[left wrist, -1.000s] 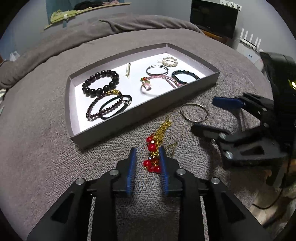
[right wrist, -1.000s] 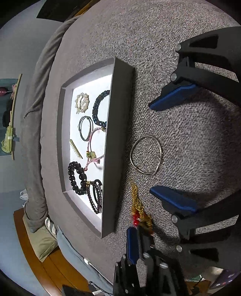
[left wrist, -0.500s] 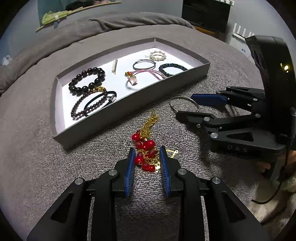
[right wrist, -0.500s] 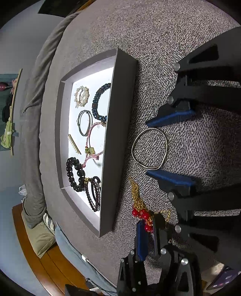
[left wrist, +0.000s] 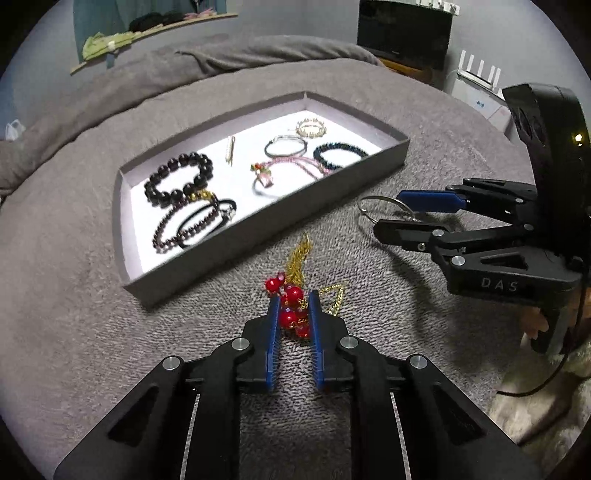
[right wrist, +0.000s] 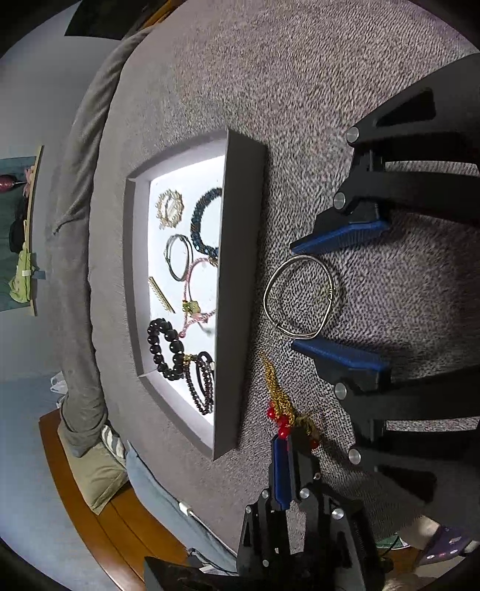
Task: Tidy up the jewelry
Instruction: 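Lower the red chain and silver bangle into the tray and open both tools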
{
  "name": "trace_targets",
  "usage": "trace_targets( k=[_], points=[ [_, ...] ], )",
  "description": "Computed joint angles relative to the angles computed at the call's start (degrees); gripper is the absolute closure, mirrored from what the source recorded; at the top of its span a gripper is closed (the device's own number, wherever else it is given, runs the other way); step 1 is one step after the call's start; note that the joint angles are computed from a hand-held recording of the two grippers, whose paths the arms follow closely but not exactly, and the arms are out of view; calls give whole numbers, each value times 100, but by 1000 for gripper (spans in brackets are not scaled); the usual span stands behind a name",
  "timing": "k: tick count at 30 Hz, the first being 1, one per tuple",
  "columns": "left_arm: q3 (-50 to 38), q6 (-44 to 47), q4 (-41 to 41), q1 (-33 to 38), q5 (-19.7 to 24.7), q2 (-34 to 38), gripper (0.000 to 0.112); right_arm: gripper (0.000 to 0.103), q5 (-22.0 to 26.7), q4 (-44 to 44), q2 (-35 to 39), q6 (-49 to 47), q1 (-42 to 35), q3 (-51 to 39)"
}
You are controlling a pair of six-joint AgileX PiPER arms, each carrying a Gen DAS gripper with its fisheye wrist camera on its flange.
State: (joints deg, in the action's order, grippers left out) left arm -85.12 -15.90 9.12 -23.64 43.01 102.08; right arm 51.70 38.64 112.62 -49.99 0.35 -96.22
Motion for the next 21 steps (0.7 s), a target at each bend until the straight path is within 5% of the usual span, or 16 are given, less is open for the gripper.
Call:
trace_targets(
  k=[11, 17, 21],
  points=[
    [-485, 126, -57, 301, 299, -416, 96, 56, 433, 324, -33, 94, -230, -706],
    [-1813, 454, -205, 655, 724, 127, 96, 56, 469, 50, 483, 552, -21, -1746],
    [-3120, 742, -643, 934, 1120, 935, 96, 56, 724, -537, 1391, 1385, 173, -3205]
  ],
)
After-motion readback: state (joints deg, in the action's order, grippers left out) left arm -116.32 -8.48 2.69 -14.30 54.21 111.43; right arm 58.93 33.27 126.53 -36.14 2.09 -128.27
